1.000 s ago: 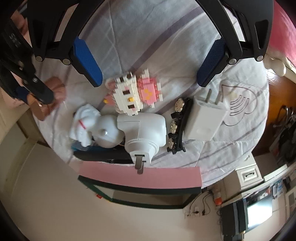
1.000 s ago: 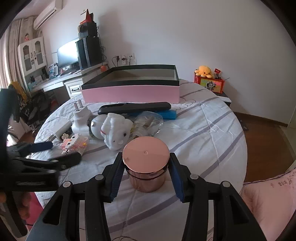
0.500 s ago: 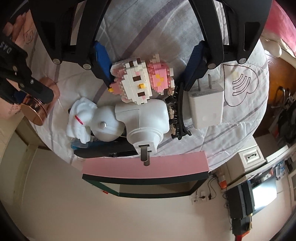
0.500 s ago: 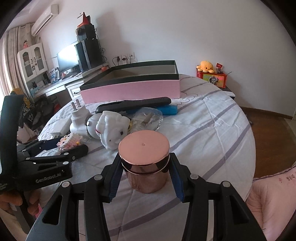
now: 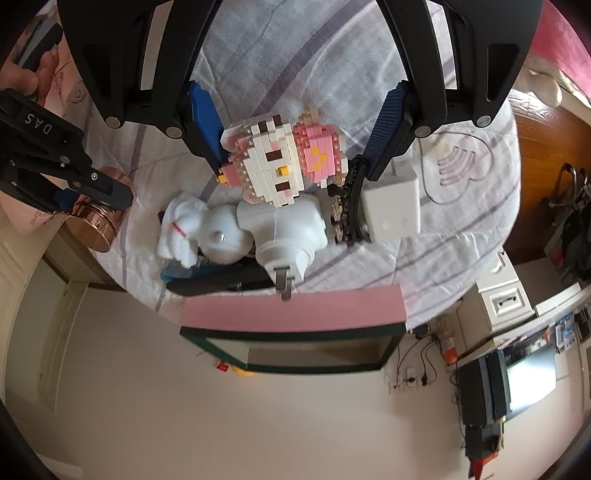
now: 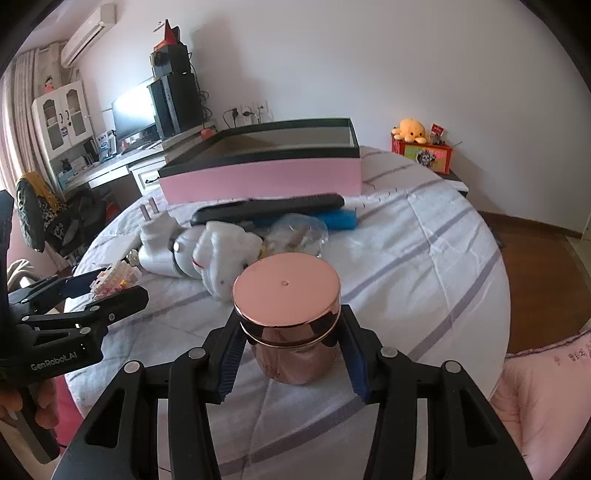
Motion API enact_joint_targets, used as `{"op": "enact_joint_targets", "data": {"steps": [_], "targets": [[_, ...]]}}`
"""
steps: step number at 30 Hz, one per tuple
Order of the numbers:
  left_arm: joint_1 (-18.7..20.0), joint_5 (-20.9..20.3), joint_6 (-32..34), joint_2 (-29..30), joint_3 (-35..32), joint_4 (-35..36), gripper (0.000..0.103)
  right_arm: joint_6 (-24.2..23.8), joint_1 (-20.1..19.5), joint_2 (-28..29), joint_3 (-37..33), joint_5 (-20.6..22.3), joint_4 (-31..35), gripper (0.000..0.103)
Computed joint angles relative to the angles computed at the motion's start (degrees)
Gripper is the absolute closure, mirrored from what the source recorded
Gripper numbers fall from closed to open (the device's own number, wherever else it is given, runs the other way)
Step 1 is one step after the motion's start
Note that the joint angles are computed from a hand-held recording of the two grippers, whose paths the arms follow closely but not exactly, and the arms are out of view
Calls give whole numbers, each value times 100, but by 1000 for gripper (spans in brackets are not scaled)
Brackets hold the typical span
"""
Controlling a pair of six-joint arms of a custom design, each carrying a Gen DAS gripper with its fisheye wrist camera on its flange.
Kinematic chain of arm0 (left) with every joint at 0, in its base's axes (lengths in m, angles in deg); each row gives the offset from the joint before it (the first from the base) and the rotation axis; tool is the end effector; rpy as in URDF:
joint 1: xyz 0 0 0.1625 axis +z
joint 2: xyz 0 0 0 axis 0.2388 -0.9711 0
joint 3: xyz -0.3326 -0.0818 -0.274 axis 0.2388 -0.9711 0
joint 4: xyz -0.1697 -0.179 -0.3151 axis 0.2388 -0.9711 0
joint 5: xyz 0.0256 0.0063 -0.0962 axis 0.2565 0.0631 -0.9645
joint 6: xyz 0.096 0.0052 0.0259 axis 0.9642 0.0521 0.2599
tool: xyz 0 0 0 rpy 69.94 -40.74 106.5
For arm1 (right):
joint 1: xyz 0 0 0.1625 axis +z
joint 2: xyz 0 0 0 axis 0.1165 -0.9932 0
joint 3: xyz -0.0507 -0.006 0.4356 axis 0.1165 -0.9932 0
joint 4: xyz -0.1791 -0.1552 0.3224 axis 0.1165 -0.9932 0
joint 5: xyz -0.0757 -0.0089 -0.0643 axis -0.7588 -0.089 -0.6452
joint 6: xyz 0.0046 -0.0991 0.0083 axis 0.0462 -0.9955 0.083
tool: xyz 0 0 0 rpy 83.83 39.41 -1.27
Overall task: Organize rigid objects
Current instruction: 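Grasp the block figure with the left tool while the right tool grasps the rose-gold jar, then carry the block figure and rose-gold jar over the pink box with both tools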
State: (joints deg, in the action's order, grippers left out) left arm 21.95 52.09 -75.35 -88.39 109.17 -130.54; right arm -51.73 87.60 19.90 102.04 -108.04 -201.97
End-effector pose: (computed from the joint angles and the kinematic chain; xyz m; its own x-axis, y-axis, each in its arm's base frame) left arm -0.2509 -0.4538 0.0907 -0.7365 -0.0671 -0.6731 0.4673 0.6689 -0.5781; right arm 0.1505 -0.4953 0.2070 -0.6985 -0.4659 0.5432 -0.6982 0.6103 -0.3744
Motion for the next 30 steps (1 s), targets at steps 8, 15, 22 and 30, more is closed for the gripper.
{"op": "enact_joint_targets", "data": {"steps": [8,15,22,30], "targets": [[89,-387,198,-65,62,-215,55,-22,152,29,-89,-25,66,53],[95,-511,-95,-106,229,-194,25,17,98,26,-53,-80,177,53],[183,-555,-247,-95,269,-317,13,39,63,7,-81,-79,274,53],[134,-385,-12,36,210,-377,43,62,33,13,-86,-91,352,53]]}}
